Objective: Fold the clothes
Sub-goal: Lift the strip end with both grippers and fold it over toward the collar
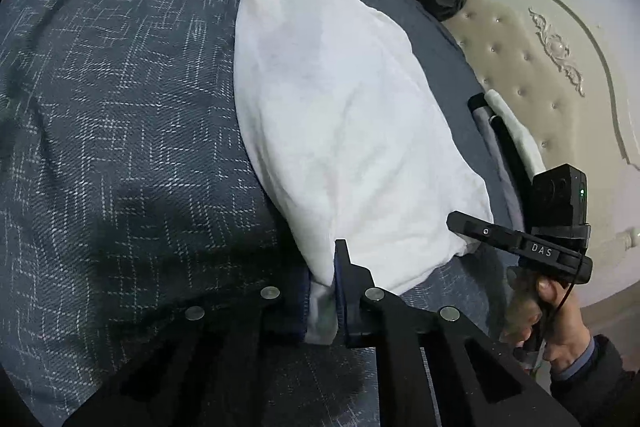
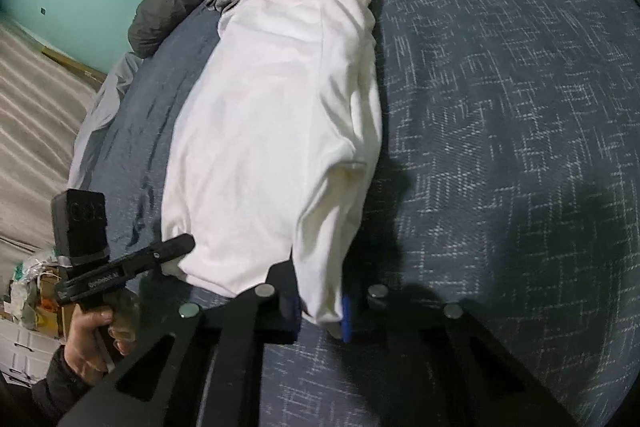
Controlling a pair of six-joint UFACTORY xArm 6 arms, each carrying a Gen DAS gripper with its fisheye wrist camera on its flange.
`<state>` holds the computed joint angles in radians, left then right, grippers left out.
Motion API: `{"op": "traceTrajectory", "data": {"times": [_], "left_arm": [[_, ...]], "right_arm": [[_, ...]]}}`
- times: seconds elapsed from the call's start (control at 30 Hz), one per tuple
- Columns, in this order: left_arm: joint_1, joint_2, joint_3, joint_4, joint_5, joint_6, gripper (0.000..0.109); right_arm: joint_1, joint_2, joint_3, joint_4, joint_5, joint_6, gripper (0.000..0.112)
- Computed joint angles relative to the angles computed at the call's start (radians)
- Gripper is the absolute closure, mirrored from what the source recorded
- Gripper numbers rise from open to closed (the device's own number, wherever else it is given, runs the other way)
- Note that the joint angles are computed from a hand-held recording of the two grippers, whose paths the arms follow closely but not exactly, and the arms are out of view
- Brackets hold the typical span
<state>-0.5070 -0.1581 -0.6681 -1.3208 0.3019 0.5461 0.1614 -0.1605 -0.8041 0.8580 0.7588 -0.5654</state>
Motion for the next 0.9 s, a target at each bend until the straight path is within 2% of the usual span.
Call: {"op": "traceTrajectory", "data": {"times": [0.2, 0.3, 0.43, 0.57, 0.67, 0.9], "left_arm": [[-0.016, -0.088, 0.025, 0.099, -0.038, -0.100, 0.099], [-0.015, -0.132, 0.024, 0.236, -0.031, -0.231, 0.099], [0.008, -0.194, -0.021, 0.494, 0.017, -0.434, 0.099], [0.037, -0.226, -0.141, 0.712, 0.106, -0.590, 0.100], [0.051, -0.226, -0.241, 0.797, 0.168, -0.653, 0.100], [0.022, -0.125, -0.534, 0.973, 0.273, -0.794, 0.100]], "right_arm": [[-0.028, -0.061, -0.023, 0.055, 0.067, -0.021, 0.101], [-0.038, -0.091, -0.054, 0.047, 0.103, -0.015, 0.101], [-0.072, -0.117, -0.110, 0.070, 0.168, -0.017, 0.102], [-0.121, -0.128, -0.201, 0.097, 0.247, -0.010, 0.102], [-0.160, -0.122, -0.300, 0.093, 0.311, 0.004, 0.102], [-0.245, -0.060, -0.580, 0.075, 0.441, 0.072, 0.102]]}}
